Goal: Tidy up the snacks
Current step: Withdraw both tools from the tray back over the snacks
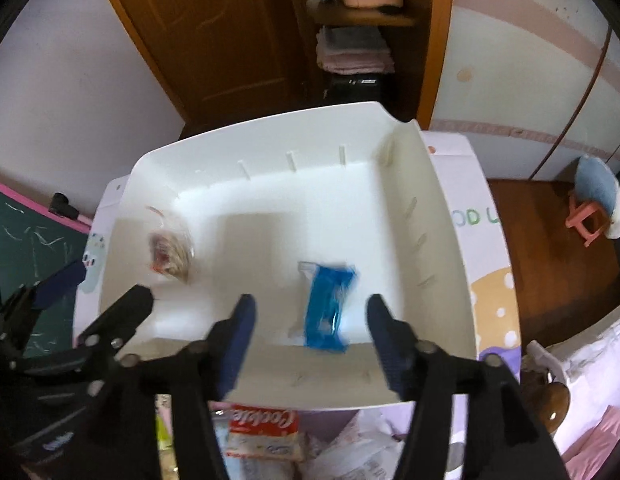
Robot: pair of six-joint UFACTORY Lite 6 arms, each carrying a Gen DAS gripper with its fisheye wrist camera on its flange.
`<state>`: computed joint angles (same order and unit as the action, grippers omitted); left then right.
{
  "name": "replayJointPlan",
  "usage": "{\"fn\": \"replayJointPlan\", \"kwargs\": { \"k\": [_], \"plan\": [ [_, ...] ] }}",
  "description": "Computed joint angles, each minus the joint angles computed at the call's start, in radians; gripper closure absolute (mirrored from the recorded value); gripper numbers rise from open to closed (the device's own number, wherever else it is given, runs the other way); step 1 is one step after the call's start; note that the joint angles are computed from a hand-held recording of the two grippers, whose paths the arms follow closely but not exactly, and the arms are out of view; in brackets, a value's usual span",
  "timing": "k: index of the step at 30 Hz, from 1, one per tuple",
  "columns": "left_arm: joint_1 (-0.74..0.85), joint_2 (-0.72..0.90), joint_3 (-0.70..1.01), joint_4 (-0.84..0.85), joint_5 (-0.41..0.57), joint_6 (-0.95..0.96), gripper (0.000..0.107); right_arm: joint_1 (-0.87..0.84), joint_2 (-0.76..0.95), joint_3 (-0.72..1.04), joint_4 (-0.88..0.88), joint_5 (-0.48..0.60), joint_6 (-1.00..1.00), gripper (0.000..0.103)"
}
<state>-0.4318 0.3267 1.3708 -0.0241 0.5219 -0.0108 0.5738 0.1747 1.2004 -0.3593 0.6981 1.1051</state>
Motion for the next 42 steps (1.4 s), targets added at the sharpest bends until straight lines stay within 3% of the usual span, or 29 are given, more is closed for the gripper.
{"fn": "replayJointPlan", "kwargs": {
  "k": [4,7,10,14,20,27,34,37,42],
  "plan": [
    [-0.019,-0.053,-0.059,0.145,-0.027,-0.134,0.012,0.027,-0.058,-0.055,-0.108,-0.002,0.118,0.027],
    [-0.027,-0.109,-0.098,0.182,-0.021,-0.181,0.012,0.055,-0.097,-0.065,-0.142,0.026,0.149,0.027],
    [-0.024,-0.185,-0.137,0.145,-0.008,-0.15,0.012,0.088,-0.142,-0.074,-0.166,0.044,0.179,0.027],
    [-0.007,-0.275,-0.173,0.038,0.034,-0.058,0.012,0.19,-0.178,-0.044,-0.229,0.15,0.24,0.027],
    [-0.03,-0.473,-0.261,0.075,0.105,-0.086,0.012,0.28,-0.262,-0.05,-0.197,0.218,0.281,0.027],
    [-0.086,-0.702,-0.306,0.129,0.235,-0.132,0.012,0.492,-0.301,0.03,-0.259,0.44,0.405,0.027],
    [-0.124,-0.906,-0.315,0.148,0.389,-0.17,0.012,0.776,-0.274,0.193,-0.35,0.728,0.564,0.027],
    [-0.144,-0.987,-0.329,0.158,0.448,-0.178,0.018,0.892,-0.229,0.268,-0.38,0.834,0.617,0.027],
    [-0.145,-1.139,-0.361,0.124,0.535,-0.151,0.019,1.058,-0.186,0.322,-0.412,0.924,0.698,0.027]
  ]
}}
